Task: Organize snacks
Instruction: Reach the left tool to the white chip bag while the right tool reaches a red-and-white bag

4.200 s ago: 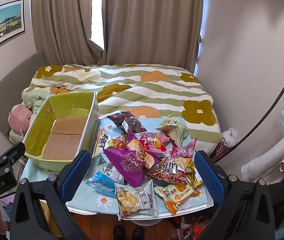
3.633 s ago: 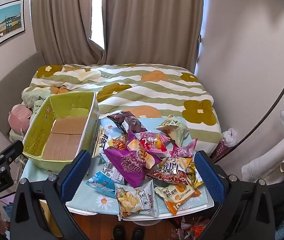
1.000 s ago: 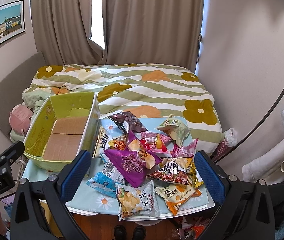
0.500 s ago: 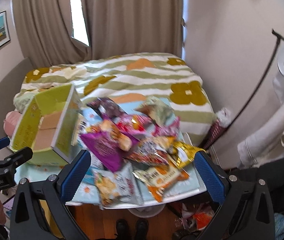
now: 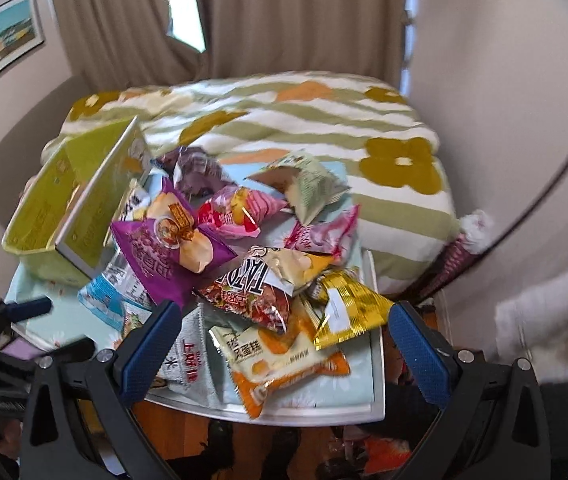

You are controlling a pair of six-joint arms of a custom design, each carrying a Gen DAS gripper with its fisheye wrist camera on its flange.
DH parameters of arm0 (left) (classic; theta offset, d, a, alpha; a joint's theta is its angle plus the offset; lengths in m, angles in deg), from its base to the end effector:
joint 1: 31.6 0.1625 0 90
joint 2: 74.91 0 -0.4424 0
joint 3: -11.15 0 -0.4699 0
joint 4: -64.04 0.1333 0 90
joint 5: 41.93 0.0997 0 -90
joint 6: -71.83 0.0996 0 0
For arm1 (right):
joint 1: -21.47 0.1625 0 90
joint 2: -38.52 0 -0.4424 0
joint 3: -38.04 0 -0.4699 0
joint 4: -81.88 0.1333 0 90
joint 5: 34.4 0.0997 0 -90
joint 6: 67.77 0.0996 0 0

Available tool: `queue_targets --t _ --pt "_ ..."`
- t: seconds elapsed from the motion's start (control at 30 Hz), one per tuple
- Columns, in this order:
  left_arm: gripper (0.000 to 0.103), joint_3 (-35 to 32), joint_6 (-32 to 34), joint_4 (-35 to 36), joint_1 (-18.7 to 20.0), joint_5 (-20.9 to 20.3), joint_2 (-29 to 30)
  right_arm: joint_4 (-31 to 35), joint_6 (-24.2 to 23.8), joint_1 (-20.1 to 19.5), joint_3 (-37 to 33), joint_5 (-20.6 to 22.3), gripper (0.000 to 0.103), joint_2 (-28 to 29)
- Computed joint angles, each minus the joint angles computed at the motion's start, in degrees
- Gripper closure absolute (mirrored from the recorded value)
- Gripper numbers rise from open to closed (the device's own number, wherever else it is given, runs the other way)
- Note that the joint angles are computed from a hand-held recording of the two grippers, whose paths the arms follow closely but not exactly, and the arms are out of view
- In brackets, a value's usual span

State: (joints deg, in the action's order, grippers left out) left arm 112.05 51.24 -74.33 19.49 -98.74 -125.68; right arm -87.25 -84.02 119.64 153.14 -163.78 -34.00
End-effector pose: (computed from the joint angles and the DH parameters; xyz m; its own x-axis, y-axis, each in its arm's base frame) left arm -0.2798 -0.6456 0.0582 -0.8205 0.2308 -0.5230 0.3624 0.9175 -0.1637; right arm 0.1553 -0.5887 0.2641 -0.7541 0.0311 0.6560 -0.3387 0.8373 -0.4291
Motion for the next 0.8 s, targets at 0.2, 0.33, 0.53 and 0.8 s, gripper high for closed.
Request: queue_targets --t 0.2,0.33,0.53,0.8 --pt "0.001 -1.3 -5.4 -0.8 0.6 0.7 4.9 7.9 -1.3 -4.7 -4.0 9.3 0.000 1.7" --pt "0.001 -2.6 -9.1 0.6 1.1 0.1 7.4 13.4 1.4 -7.3 -7.5 13.8 0.000 3.9" --pt "0.001 -3.1 -12.1 1.0 1.4 2.0 9.6 18.0 4.8 -8.9 -11.1 16.6 0.000 6.9" --pt "0.014 -4.7 -12.9 1.7 1.0 6.9 13.0 21.0 4.2 -9.5 -13.1 15.5 0.000 9.4"
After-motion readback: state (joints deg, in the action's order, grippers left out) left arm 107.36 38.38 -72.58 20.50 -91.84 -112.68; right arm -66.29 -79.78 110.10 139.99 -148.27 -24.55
